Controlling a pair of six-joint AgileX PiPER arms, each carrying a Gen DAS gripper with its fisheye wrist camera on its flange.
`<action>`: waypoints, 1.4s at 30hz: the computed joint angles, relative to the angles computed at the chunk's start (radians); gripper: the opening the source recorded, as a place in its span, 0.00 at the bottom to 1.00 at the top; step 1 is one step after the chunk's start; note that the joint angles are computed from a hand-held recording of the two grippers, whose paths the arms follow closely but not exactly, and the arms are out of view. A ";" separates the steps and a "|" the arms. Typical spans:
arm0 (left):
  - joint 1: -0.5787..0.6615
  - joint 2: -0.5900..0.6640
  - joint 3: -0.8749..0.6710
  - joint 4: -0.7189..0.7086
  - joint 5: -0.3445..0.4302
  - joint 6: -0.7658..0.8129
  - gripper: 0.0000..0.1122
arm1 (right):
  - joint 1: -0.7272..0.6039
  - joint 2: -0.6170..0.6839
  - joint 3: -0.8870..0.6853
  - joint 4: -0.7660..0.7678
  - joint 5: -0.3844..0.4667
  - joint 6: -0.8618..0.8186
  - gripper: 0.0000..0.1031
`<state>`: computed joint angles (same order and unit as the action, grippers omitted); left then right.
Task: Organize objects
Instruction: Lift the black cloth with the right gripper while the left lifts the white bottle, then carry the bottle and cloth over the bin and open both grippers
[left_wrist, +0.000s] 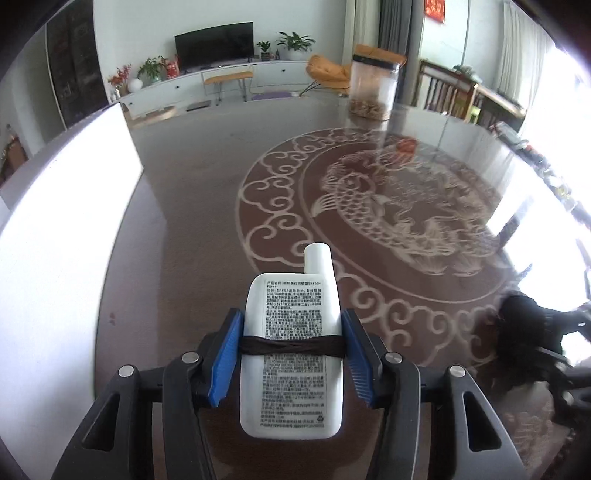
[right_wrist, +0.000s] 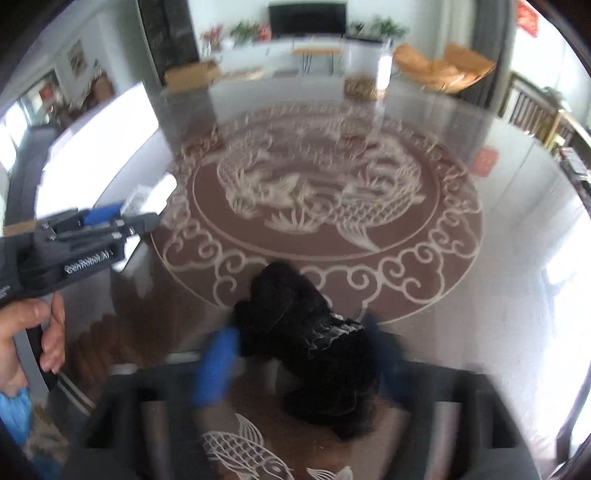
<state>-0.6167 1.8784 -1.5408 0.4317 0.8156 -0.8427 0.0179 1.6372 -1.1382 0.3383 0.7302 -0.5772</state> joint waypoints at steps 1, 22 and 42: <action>0.002 -0.028 0.030 -0.024 -0.032 -0.005 0.47 | -0.015 -0.001 -0.015 0.017 0.034 -0.007 0.47; 0.032 -0.828 0.315 0.098 0.241 -0.003 0.47 | 0.340 -0.162 -0.317 0.280 0.213 0.348 0.47; 0.621 -0.883 0.535 -0.110 0.274 0.354 0.77 | 0.766 0.422 -0.977 0.091 0.399 0.596 0.64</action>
<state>0.0043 0.9957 -1.0060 0.3215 1.0893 -0.4889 0.7841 2.0589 -2.1150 0.4294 1.1293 0.0185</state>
